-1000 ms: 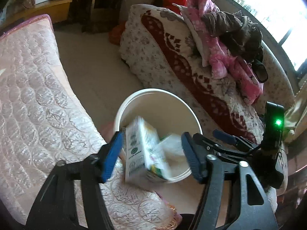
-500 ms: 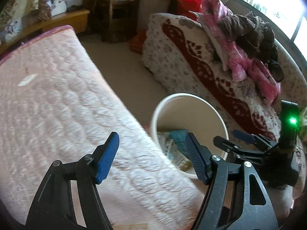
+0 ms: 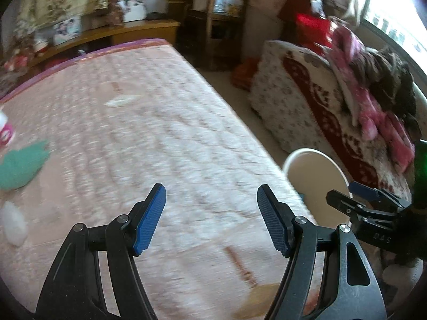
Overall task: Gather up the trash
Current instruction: 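Return both tools to the bed over the remaining trash, then grasp the white tissue with the left tool while the right tool grasps the green cloth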
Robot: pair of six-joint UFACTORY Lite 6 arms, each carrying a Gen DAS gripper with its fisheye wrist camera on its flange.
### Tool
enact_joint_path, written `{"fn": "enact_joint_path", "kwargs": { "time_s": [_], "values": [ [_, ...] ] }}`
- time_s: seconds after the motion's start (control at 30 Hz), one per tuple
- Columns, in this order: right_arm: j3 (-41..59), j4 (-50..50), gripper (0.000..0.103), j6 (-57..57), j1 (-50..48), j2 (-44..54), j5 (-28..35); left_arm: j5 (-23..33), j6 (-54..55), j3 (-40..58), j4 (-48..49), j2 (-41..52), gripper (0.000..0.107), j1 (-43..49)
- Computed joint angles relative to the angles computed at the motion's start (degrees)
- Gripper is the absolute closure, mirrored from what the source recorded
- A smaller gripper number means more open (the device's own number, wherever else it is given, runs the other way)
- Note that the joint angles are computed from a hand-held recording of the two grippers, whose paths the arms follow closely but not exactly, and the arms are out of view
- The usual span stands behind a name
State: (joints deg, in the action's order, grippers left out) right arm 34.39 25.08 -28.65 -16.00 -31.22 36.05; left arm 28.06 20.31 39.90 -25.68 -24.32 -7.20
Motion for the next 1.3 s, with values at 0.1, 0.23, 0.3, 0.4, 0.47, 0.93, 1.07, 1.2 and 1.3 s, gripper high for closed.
{"fn": "enact_joint_path", "kwargs": {
  "time_s": [0.1,0.23,0.3,0.4,0.47,0.93,1.07,1.2,1.3],
  "values": [
    [1.13,-5.46,0.026,10.85,10.54,1.12,-2.35,3.67,8.12,-1.17,-3.96,-2.05,0.037,9.70],
    [3.24,-12.06,0.026,23.31,23.28,4.56,-5.52,10.00,23.74,-1.13,-12.04,-1.56,0.037,27.49],
    [4.67,-15.47,0.026,29.36,29.19,6.76,-7.03,12.57,29.79,-0.05,-14.21,0.34,0.037,35.34],
    [7.61,-18.70,0.026,36.06,36.95,11.67,-9.29,17.31,38.41,3.28,-17.05,5.20,0.037,47.61],
    [9.74,-20.31,0.026,39.34,41.07,15.19,-10.70,18.90,42.27,5.34,-17.92,7.80,0.037,53.81],
    [29.69,-21.95,0.026,45.86,56.95,38.82,-14.76,10.23,41.21,13.83,-16.37,28.17,0.037,59.49],
    [37.99,-19.09,0.026,42.26,58.20,46.29,-14.15,10.70,43.90,15.25,-17.65,30.66,0.069,60.02],
    [50.67,-13.73,0.026,36.10,59.30,56.56,-12.23,16.14,45.72,21.39,-15.73,34.28,0.071,62.91],
    [65.79,-10.17,0.026,31.99,60.61,67.53,-8.42,19.43,47.95,25.25,-15.28,35.32,0.071,66.65]
  ]
}}
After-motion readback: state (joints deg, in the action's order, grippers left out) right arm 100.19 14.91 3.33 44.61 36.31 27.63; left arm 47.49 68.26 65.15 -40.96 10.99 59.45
